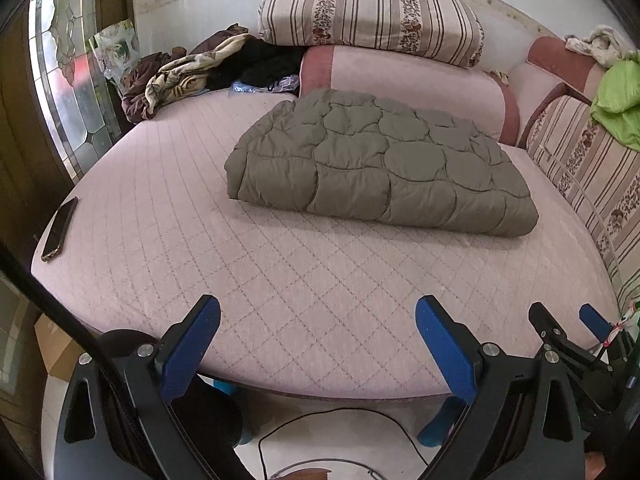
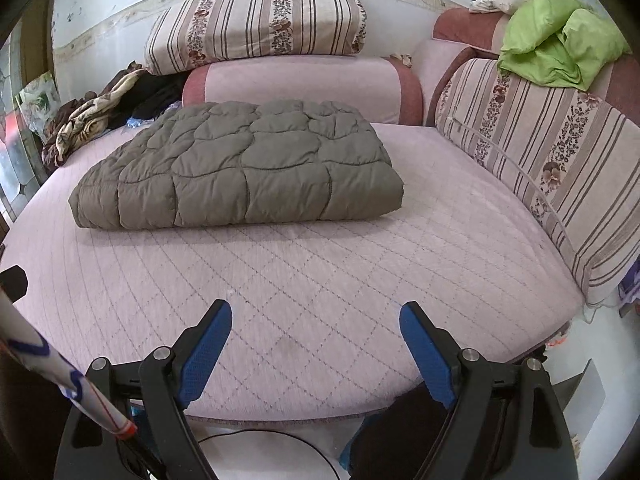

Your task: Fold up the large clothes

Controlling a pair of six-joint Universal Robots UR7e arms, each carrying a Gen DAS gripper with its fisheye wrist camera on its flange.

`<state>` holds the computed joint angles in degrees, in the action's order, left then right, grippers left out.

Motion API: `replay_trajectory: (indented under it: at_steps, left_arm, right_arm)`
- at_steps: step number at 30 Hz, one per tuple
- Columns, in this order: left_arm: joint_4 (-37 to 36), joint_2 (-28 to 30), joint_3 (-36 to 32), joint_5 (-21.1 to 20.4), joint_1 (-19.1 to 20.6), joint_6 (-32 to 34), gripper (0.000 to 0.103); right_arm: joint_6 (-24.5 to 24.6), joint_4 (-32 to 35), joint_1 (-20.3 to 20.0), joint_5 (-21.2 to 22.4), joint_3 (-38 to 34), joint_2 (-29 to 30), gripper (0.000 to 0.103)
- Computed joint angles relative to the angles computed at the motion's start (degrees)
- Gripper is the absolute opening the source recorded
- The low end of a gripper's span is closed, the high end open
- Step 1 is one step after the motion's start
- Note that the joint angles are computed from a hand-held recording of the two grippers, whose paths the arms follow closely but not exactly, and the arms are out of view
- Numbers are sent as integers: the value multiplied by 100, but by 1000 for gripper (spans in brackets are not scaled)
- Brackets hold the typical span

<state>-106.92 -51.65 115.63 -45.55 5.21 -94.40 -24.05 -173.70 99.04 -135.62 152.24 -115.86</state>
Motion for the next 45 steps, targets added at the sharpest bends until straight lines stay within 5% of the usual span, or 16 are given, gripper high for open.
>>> replay_trajectory:
  at_steps: [21,45]
  left_arm:
    - [-251,150,47,-233,233,203,98]
    - [-326,108,135,-324,311,171,98]
  right_arm:
    - [91,-204,-256,-236,32,317,89]
    - [16,-252,-67,-430,51,543,90]
